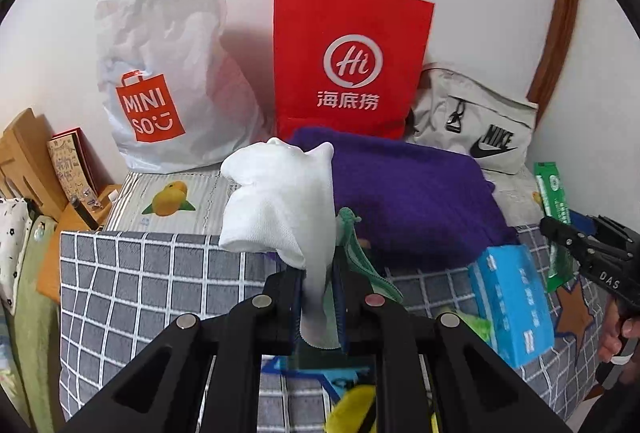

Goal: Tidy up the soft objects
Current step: 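Carry both onto the purple towel and open both tools to release them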

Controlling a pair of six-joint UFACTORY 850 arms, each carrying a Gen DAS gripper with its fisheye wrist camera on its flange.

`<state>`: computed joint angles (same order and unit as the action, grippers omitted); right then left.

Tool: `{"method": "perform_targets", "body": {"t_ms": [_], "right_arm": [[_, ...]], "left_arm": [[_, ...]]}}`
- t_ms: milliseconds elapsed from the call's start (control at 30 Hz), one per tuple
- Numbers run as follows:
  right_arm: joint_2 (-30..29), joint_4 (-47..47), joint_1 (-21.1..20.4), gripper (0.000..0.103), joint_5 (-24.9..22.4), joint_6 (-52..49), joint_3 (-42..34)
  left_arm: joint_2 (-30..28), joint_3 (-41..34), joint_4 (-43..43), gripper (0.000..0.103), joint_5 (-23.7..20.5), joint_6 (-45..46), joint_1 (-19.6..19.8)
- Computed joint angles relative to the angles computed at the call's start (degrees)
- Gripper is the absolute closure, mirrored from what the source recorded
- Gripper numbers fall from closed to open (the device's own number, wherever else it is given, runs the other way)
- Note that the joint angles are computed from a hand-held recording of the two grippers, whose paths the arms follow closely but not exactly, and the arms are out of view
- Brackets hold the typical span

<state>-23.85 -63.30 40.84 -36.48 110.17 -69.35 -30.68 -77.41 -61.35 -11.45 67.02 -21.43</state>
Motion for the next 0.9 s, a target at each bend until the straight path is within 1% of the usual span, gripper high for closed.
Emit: {"method": "perform_targets", "body": {"t_ms": [33, 100, 300, 500, 633, 800, 900], "right_arm": [[-0.2, 0.2, -0.5, 0.060, 0.2, -0.4, -0.2], [-0.8, 1.0, -1.7, 0.060, 0.7, -1.9, -0.7], [-2.6, 2.7, -4.8, 0.060, 2.5, -4.8, -2.2], [-5.2, 4.1, -7.8, 0.060, 4.6, -8.0, -4.4], [-6.9, 5.3, -9.5, 0.060, 5.7, -10.5, -6.1], [-9.7, 9.3, -11.9, 0.060, 6.8, -16.5, -8.7], [-11.5, 12.7, -13.2, 0.060, 7.4, -20.9, -10.0]], "left_arm": [[-0.8, -1.1, 3.6, 0.090, 0.1, -3.7, -0.1], [-2.4, -3.4, 8.4, 0.089, -0.3, -8.1, -0.3], [-6.7, -10.0, 20.2, 0.089, -1.8, -19.6, -0.8], [-11.9, -17.5, 28.6, 0.090, -4.7, -28.1, -1.5], [-15.5, -22.5, 32.0, 0.090, -7.2, -31.4, -2.0], [-21.0, -30.3, 39.1, 0.090, -10.4, -37.5, -3.2], [-24.1, -34.7, 41.8, 0.089, -12.3, -40.1, -3.7]]}}
